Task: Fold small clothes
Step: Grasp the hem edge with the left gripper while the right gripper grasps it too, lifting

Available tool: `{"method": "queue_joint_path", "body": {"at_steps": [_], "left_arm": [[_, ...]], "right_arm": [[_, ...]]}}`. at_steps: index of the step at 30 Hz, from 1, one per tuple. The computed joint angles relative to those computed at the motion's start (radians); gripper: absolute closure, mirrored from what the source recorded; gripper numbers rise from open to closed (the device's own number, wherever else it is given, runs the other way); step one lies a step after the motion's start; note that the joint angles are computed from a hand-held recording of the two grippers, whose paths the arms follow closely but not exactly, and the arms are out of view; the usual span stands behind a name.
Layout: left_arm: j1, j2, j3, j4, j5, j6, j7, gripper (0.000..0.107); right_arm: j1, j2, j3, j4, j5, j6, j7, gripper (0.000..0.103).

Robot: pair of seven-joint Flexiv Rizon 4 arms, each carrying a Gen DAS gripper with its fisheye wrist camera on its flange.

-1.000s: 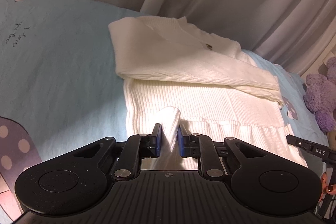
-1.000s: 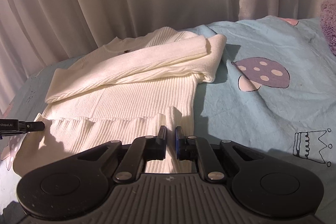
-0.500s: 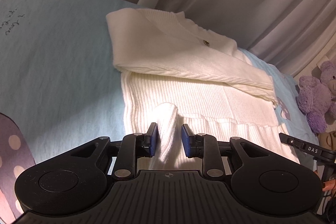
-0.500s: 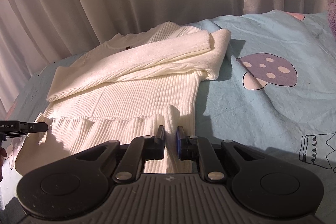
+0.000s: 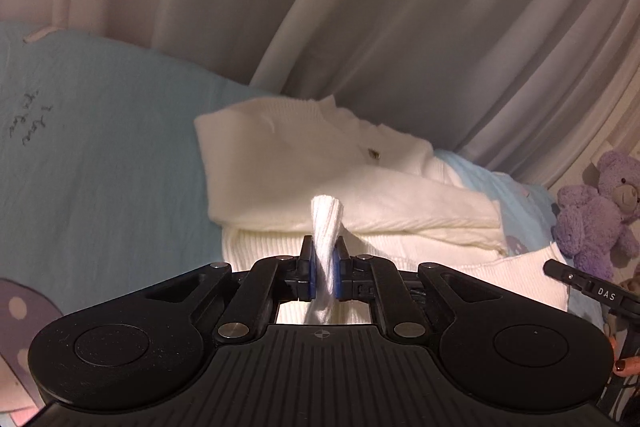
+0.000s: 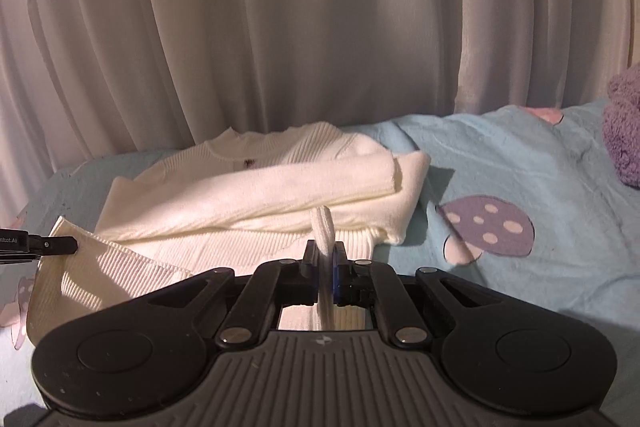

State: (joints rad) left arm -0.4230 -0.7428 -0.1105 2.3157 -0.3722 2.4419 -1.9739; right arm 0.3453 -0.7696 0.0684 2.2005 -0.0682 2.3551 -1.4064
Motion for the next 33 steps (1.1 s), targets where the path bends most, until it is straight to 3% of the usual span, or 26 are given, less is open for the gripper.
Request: {"method": "queue_joint_path", "body": {"at_steps": [5, 11, 16, 18, 20, 22, 24, 28, 29, 30, 33], "left_arm": [[-0.005, 0.014, 0.029, -0.079, -0.054, -0.031, 0.067, 0.097], [-0.008, -0.036, 0.052, -0.204, -0.149, -0.125, 0.156, 0.097], [-0.005, -0.092, 0.062, -0.271, -0.209, -0.249, 0.196, 0.097], [0.023, -0.105, 0.045, -0.263, -0.166, -0.251, 0.178, 0.095], [0.074, -0.118, 0.013, -0.243, -0.078, -0.193, 0.126, 0.078], [0.141, -0.139, -0.028, -0.224, 0.039, -0.125, 0.066, 0.064], [0.172, -0.155, -0.039, -0.226, 0.108, -0.106, 0.046, 0.060], [0.069, -0.149, 0.028, -0.247, -0.006, -0.160, 0.104, 0.073], [0.042, -0.147, 0.045, -0.251, -0.041, -0.170, 0.122, 0.091], [0.026, -0.147, 0.055, -0.257, -0.065, -0.180, 0.138, 0.097], [0.015, -0.132, 0.060, -0.252, -0.087, -0.175, 0.154, 0.098]], "right_arm": [[0.057, -0.021, -0.048, -0.114, 0.051, -0.033, -0.027, 0.098], [0.111, -0.095, -0.112, -0.307, 0.094, -0.172, -0.029, 0.098], [0.034, -0.179, -0.059, -0.419, 0.000, -0.290, 0.041, 0.097], [0.009, -0.197, -0.044, -0.425, -0.035, -0.308, 0.059, 0.096], [-0.026, -0.205, -0.016, -0.410, -0.074, -0.284, 0.068, 0.093], [-0.123, -0.215, 0.070, -0.388, -0.178, -0.260, 0.089, 0.091], [-0.140, -0.224, 0.077, -0.374, -0.219, -0.233, 0.099, 0.091], [-0.074, -0.222, 0.014, -0.370, -0.184, -0.217, 0.100, 0.092], [-0.052, -0.220, -0.004, -0.369, -0.167, -0.212, 0.095, 0.093], [-0.023, -0.219, -0.030, -0.366, -0.145, -0.206, 0.081, 0.095], [0.064, -0.209, -0.104, -0.348, -0.067, -0.166, 0.011, 0.098]]}}
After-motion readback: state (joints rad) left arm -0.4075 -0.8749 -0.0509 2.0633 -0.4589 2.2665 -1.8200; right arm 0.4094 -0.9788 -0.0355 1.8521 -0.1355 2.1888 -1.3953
